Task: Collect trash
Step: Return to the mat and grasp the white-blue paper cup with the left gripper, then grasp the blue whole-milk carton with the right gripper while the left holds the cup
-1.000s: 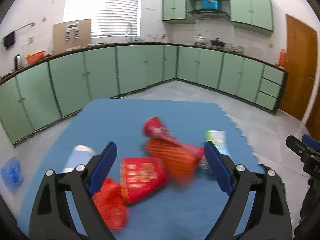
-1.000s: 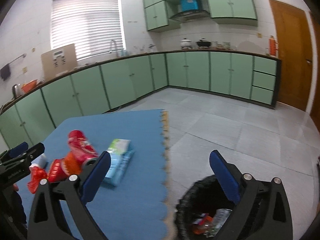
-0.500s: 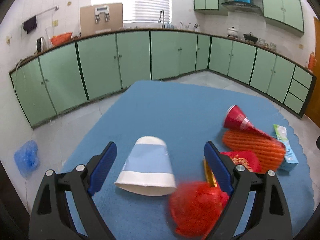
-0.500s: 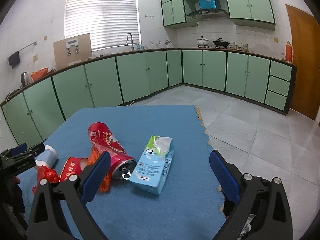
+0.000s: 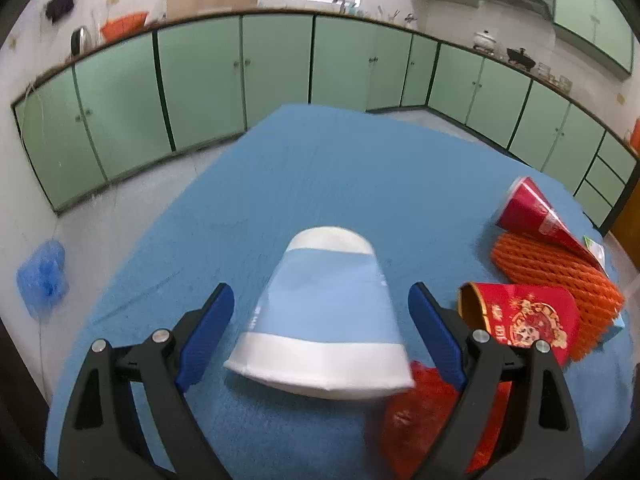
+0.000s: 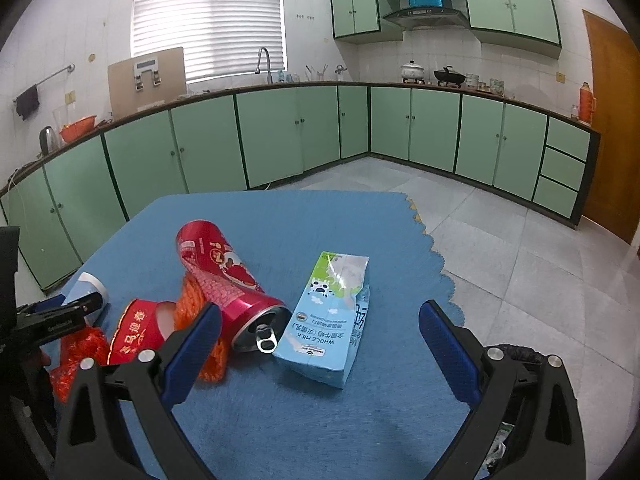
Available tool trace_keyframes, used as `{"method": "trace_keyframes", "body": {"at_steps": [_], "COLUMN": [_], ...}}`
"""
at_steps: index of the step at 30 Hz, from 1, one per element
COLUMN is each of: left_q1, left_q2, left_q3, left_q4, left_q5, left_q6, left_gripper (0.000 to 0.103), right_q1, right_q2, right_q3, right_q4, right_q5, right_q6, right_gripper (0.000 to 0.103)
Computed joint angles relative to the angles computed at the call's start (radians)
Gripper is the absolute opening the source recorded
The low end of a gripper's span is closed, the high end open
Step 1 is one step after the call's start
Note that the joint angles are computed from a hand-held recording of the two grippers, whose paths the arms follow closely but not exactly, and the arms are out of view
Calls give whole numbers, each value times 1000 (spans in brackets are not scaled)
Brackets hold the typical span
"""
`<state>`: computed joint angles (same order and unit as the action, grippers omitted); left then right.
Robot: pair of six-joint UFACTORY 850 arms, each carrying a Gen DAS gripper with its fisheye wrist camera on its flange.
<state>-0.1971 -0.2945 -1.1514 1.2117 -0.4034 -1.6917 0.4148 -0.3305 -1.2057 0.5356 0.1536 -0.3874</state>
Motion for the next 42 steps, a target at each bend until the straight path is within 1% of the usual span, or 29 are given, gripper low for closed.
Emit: {"method": "trace_keyframes", "body": {"at_steps": [2,3,4,6,8,10,12,15,18,20,22,24,27,30,31,34,38,40,42], "left_q1": [26,34,45,47,40,30,18,10,1,-6,-17,-32,-65,-94,-103,-123,-125,-127,-125], "left_q2": [-5,-7,-7,-2,4,13,19,43,71,82,88,90,74,48,38,21,11,13,15], "left_q3": [-3,-3,-2,5,9,18,23,39,46,38,26,21,0,-18,-25,-40,-45,-38,-35], "left_q4": [-71,-98,-131,-106,-56,9,45,119,183,189,177,173,154,147,149,168,153,161,159], "left_q5": [43,58,80,89,78,63,50,35,17,11,16,28,58,83,87,75,77,71,72], "left_q6": [62,85,112,83,47,-4,-44,-122,-184,-184,-169,-159,-122,-102,-102,-112,-99,-111,-112], "left_gripper": [82,76,75,72,68,63,61,59,59,59,59,59,59,59,59,59,59,59,59], "right_q1": [4,7,7,8,10,11,12,11,11,11,14,15,18,19,18,14,8,6,-1], "right_q2": [-7,-11,-15,-20,-28,-32,-32,-36,-43,-48,-56,-62,-75,-83,-88,-92,-93,-89,-82], "right_q3": [-8,-13,-16,-20,-27,-30,-29,-31,-35,-39,-48,-54,-68,-76,-82,-88,-90,-86,-79], "right_q4": [81,153,190,238,332,363,372,422,519,562,659,712,852,940,1001,1099,1141,1140,1110], "right_q5": [-2,-4,-5,-7,-5,-5,2,8,9,13,22,24,31,29,30,33,55,77,64], "right_q6": [-85,-159,-195,-238,-326,-349,-356,-397,-478,-520,-618,-667,-809,-902,-966,-1068,-1119,-1117,-1081], "right_gripper": [97,97,97,97,97,97,97,97,97,97,97,95,94,92,91,90,89,88,88]}}
